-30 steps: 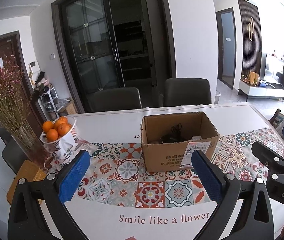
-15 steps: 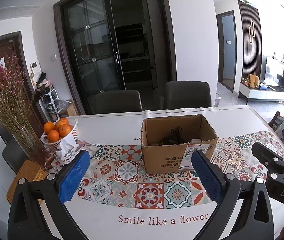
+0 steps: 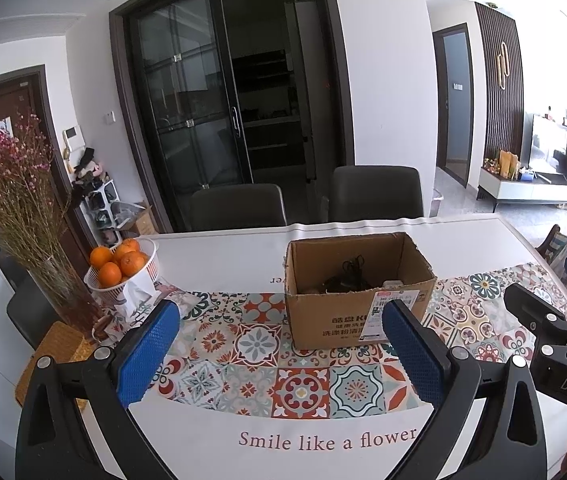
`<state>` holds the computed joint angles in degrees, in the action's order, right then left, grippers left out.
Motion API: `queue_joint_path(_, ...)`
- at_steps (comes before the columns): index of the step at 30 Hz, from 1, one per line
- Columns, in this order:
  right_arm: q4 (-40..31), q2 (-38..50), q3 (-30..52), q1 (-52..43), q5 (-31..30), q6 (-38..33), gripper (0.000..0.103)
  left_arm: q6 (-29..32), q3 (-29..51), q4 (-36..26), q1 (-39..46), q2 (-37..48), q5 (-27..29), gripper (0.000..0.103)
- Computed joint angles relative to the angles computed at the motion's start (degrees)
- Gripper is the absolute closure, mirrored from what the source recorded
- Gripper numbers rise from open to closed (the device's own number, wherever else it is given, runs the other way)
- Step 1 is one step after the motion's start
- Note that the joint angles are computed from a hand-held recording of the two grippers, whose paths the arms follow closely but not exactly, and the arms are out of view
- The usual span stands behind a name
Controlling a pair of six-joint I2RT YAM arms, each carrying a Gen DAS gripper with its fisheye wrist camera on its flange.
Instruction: Organize rigid objects
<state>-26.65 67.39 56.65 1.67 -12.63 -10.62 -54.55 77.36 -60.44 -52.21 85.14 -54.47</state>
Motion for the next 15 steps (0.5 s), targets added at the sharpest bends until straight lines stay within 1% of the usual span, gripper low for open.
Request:
queue_joint_path(5,0.2,0.2,0.2,-0.5,-0.2,-0.2,0.009,-1.1,0.3,-1.2,-0.7,0.0,-0.9,0.000)
queue_joint_path(15,0.4,0.5,0.4,-0.6,-0.4,-0.3,0.009,-1.1,0.2,-1.1,-0.6,-0.1,-1.1,0.000)
